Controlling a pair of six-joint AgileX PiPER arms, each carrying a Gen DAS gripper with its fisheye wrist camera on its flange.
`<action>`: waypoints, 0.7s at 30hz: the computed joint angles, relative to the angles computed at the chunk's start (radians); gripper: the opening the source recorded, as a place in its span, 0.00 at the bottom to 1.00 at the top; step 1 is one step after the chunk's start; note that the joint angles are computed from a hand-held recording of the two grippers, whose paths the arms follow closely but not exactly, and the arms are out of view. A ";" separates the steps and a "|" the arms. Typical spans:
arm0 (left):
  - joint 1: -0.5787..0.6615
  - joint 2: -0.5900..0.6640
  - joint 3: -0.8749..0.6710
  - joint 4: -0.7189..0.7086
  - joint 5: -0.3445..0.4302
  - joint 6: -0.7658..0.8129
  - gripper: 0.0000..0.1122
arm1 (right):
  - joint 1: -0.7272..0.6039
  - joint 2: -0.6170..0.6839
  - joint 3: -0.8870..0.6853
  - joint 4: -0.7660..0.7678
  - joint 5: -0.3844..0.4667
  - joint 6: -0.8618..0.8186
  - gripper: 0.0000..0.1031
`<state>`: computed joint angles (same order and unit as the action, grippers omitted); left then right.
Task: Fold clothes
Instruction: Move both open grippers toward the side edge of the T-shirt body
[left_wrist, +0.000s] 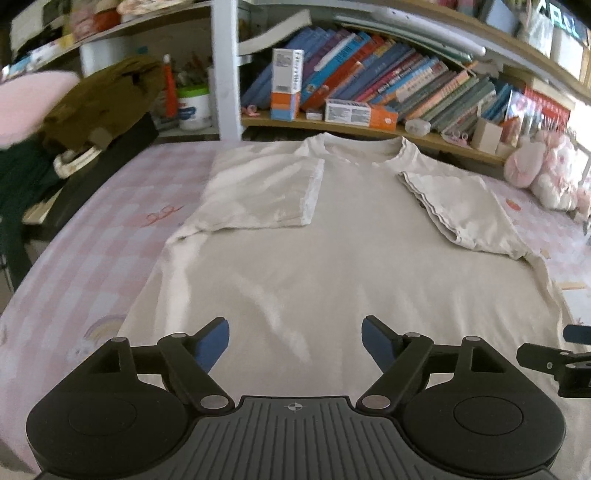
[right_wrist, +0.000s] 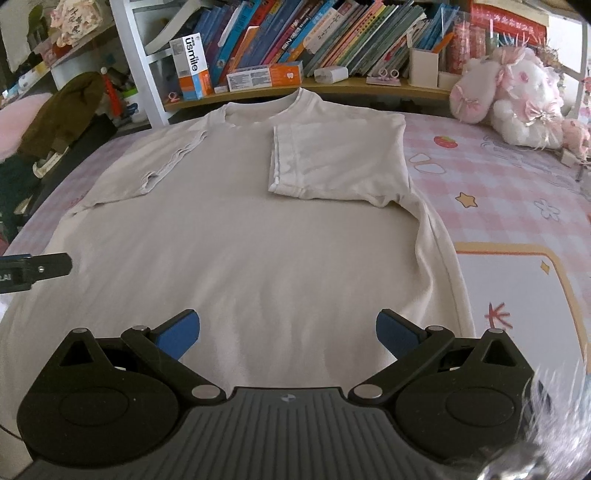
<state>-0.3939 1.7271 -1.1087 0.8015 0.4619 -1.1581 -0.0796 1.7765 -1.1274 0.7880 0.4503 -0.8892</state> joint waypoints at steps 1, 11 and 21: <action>-0.001 -0.025 0.031 0.014 -0.004 -0.024 0.72 | 0.007 -0.023 0.026 -0.001 -0.013 0.001 1.00; -0.040 -0.340 0.366 0.231 -0.027 -0.299 0.78 | 0.108 -0.316 0.328 -0.082 -0.197 0.132 1.00; -0.068 -0.625 0.604 0.187 0.007 -0.321 0.78 | 0.107 -0.632 0.579 -0.501 -0.200 0.628 1.00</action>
<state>-0.4620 1.1019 -0.5042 0.9889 0.4693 -1.4791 0.0276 1.1446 -0.5483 0.2869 0.2502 -0.2614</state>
